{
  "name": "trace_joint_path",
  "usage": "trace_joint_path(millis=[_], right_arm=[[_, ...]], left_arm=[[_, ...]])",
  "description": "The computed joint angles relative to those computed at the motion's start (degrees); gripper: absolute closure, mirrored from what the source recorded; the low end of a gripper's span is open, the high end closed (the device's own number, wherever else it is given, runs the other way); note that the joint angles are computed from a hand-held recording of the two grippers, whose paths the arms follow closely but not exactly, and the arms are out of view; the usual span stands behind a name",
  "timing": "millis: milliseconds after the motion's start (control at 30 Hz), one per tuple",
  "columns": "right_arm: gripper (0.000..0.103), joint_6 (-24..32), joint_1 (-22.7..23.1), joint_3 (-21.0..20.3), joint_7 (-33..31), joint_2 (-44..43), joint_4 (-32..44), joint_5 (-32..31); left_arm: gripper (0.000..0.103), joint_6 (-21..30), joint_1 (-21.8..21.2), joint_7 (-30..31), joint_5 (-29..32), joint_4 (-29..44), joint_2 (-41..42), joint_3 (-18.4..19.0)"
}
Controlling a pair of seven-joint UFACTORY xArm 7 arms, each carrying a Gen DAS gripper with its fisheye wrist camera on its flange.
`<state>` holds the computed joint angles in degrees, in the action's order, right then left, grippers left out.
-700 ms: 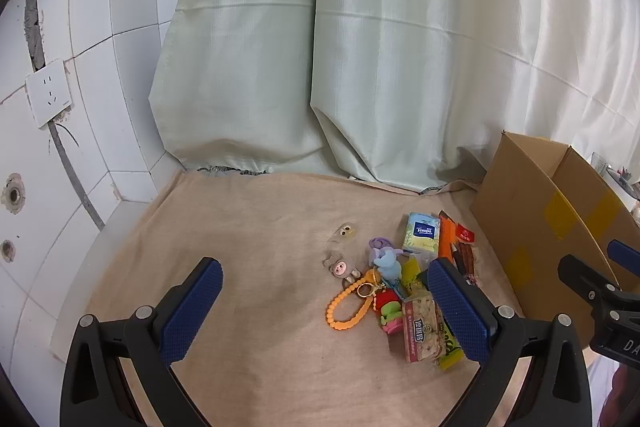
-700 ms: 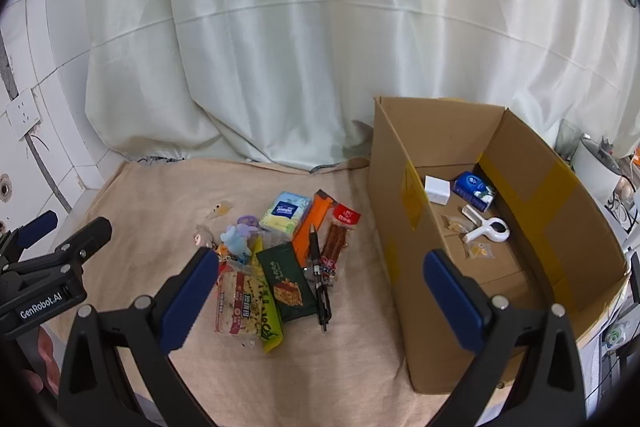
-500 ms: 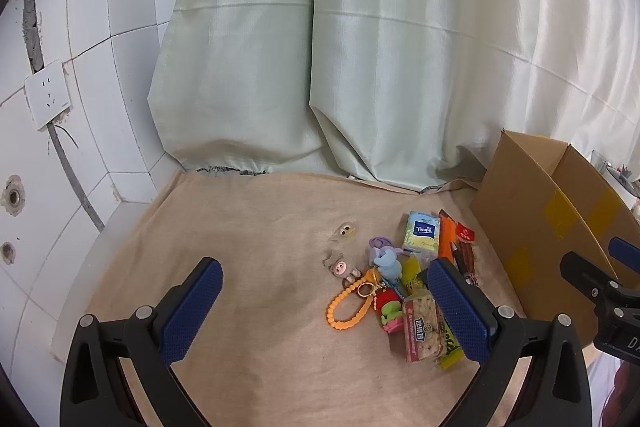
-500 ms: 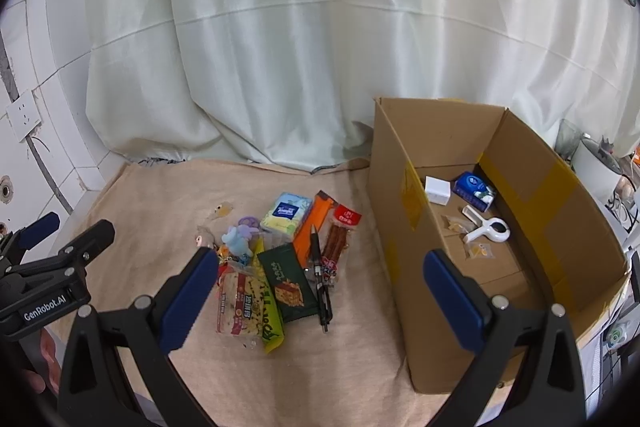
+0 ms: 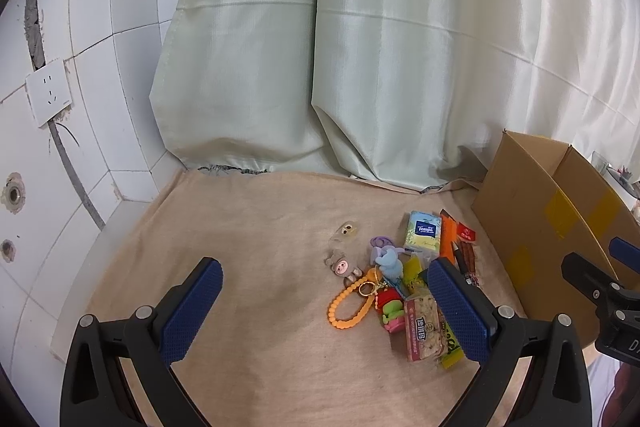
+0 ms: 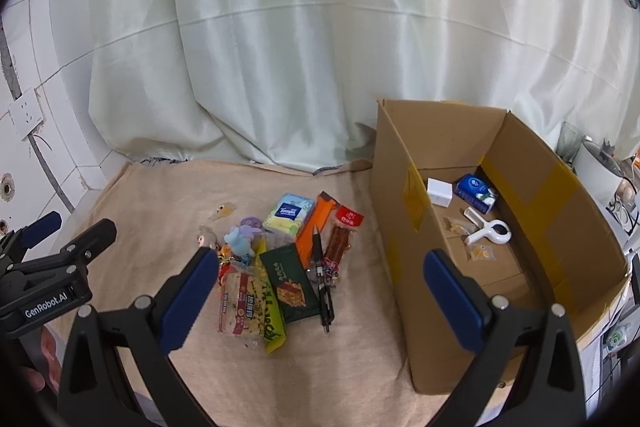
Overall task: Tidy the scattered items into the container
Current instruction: 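Move both tools toward the scattered items on the cloth, then grasp the bread bag with the right tool while the left tool grasps the pig plush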
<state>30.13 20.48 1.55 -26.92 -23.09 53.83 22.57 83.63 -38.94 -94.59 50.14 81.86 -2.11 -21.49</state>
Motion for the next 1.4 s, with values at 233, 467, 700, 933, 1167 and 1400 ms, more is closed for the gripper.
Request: trace_joint_path(millis=[233,467,700,933,1167,1400], right_arm=[[0.000,-9.8,5.8,-3.6,-9.2,-1.5,-4.4,7.6],[0.000,-4.6,2.6,-1.3,-5.0,2.8,-2.6,3.0],[0.000,-10.7,4.2,-0.1,-12.7,2.6,-6.5,2.6],[0.000,-7.0,6.9,-2.7,-18.6,3.6,-5.2,7.7],[0.000,-2.0,5.3,-0.7,-19.8,8.0,-2.4,10.9],[0.013,2.1,3.3,4.1,-16.1,12.2,-1.4,9.7]], left_arm=[[0.000,-3.2,0.9,-1.9,0.4,-3.1,-1.2,0.0],[0.000,-8.3,2.0,-2.4,-3.5,-6.8,-0.8,0.8],[0.000,-12.3,1.2,-1.0,-4.4,-7.2,2.9,1.5],[0.000,-13.5,0.3,-0.6,-5.6,-8.0,4.3,3.4],[0.000,-12.8,2.0,-2.9,-7.8,-15.0,-0.8,3.3],[0.000,-14.3,5.7,-4.1,-10.5,-22.2,-7.1,1.6]])
